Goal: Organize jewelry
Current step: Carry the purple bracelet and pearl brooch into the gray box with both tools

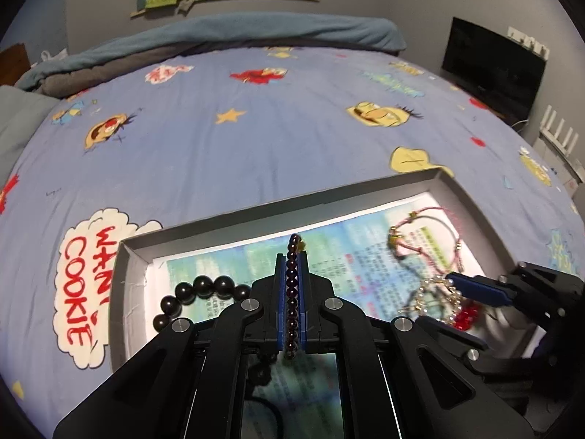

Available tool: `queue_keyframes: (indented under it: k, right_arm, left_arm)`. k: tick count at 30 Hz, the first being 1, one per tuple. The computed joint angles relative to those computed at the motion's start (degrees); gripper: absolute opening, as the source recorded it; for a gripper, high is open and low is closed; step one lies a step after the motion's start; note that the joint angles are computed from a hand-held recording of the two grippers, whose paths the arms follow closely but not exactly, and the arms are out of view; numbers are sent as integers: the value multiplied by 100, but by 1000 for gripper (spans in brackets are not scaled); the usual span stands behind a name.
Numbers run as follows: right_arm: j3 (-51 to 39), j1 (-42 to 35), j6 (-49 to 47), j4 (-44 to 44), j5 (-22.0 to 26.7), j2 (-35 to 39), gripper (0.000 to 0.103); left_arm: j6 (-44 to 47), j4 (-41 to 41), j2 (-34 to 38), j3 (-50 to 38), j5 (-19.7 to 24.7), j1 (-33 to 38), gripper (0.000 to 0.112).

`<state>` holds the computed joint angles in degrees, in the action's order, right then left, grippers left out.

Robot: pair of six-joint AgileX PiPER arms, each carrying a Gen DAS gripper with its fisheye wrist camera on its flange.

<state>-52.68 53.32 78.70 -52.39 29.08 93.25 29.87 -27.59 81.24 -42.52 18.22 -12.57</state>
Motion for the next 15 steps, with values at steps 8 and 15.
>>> queue_keyframes:
  k: [8,15]
  right_arm:
    - [-188,-28,-272,175,-17,210,41]
    - [-312,111,-328,113,179,328,41]
  left_arm:
    - [619,-971,435,-309,544,405,6]
    - [464,-768,320,-175,408,268,10]
